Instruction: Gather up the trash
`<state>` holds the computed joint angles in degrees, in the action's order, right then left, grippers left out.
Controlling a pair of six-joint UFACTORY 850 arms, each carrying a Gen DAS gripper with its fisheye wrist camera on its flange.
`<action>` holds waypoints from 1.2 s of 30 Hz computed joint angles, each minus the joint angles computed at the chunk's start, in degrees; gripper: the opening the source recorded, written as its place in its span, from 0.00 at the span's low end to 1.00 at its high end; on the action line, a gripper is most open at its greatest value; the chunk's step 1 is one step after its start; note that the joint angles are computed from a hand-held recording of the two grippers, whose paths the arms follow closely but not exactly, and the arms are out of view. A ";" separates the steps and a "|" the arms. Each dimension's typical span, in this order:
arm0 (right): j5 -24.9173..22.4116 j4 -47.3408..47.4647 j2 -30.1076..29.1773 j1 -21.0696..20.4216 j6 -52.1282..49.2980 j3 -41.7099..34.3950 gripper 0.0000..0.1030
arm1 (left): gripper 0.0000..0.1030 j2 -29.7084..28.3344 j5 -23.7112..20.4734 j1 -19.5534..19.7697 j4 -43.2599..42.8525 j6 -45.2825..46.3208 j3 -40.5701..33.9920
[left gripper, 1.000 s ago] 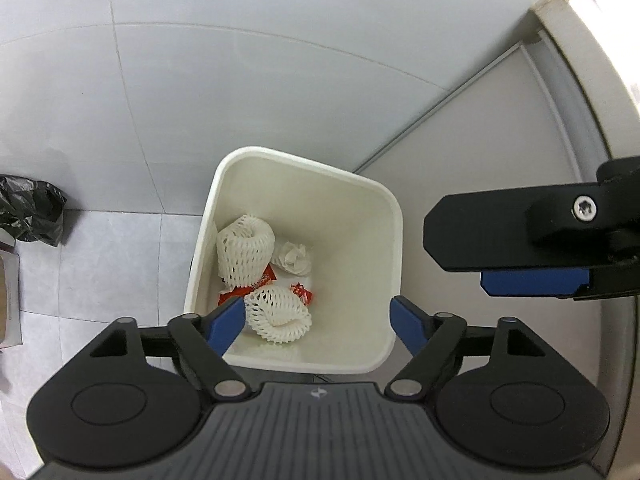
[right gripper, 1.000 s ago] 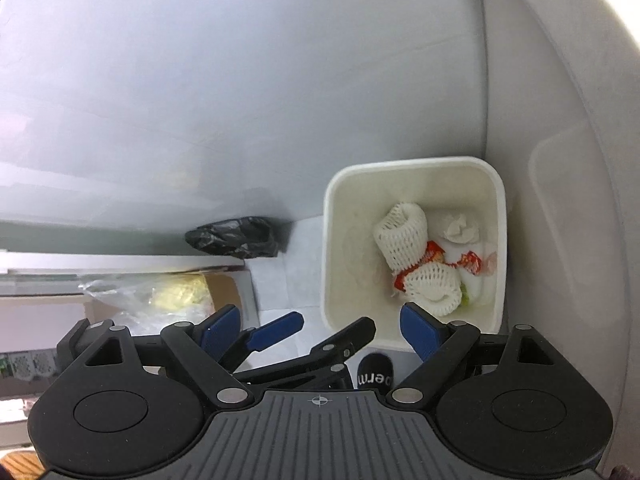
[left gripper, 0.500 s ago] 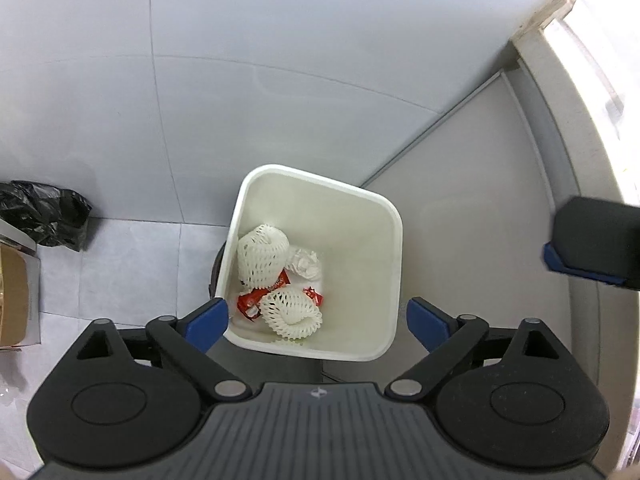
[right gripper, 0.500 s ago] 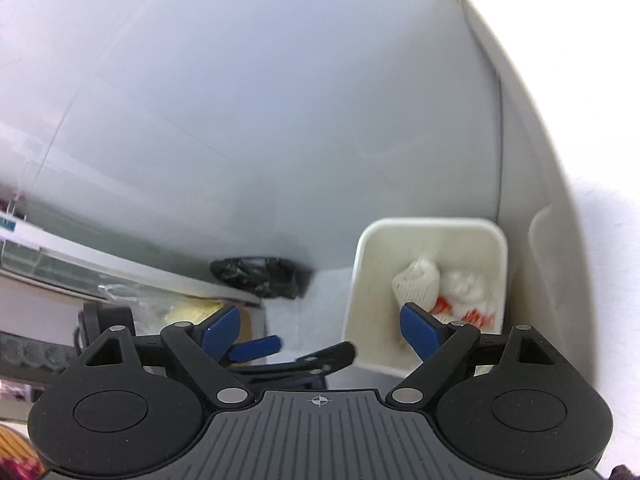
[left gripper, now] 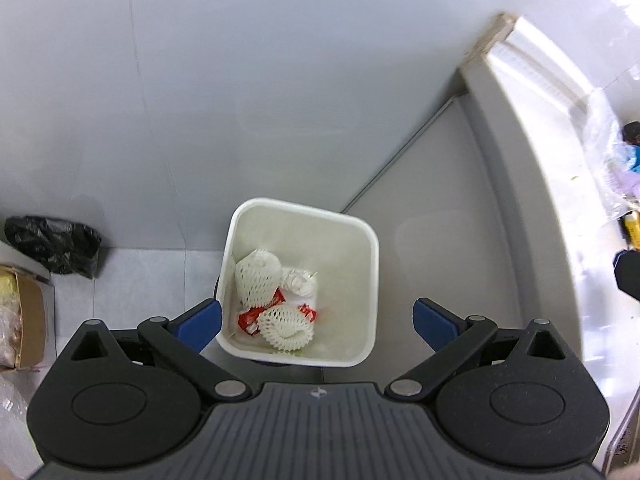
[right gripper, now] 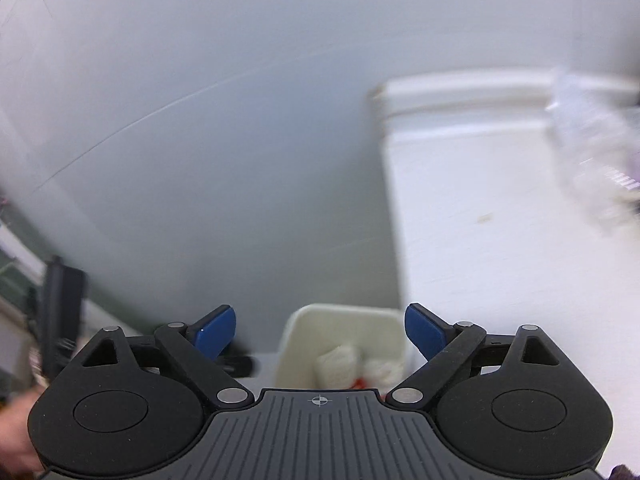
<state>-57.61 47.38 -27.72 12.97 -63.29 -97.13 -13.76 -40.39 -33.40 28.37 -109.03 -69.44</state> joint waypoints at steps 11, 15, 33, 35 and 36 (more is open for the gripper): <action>12.72 1.68 -0.20 -5.96 -0.90 1.25 0.92 | 0.99 -3.08 -3.35 -0.46 5.49 3.36 -9.01; 16.62 1.10 -0.84 -7.94 -1.23 0.64 0.92 | 0.99 -5.78 -3.57 -0.12 5.83 7.26 -13.79; 21.87 1.89 -9.64 -10.38 -3.56 -11.90 0.92 | 0.99 -24.80 -1.11 2.93 4.93 28.75 -43.06; 22.00 1.15 -11.90 -10.19 -2.05 -15.53 0.92 | 0.98 -27.11 -0.89 3.51 5.42 30.45 -46.69; 21.92 0.99 -13.03 -10.08 -1.32 -17.32 0.92 | 0.97 -28.41 -0.89 3.89 5.35 31.35 -48.79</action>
<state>-35.69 48.37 -40.75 2.89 -64.61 -114.46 -42.16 -41.28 -29.51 33.72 -77.68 -118.23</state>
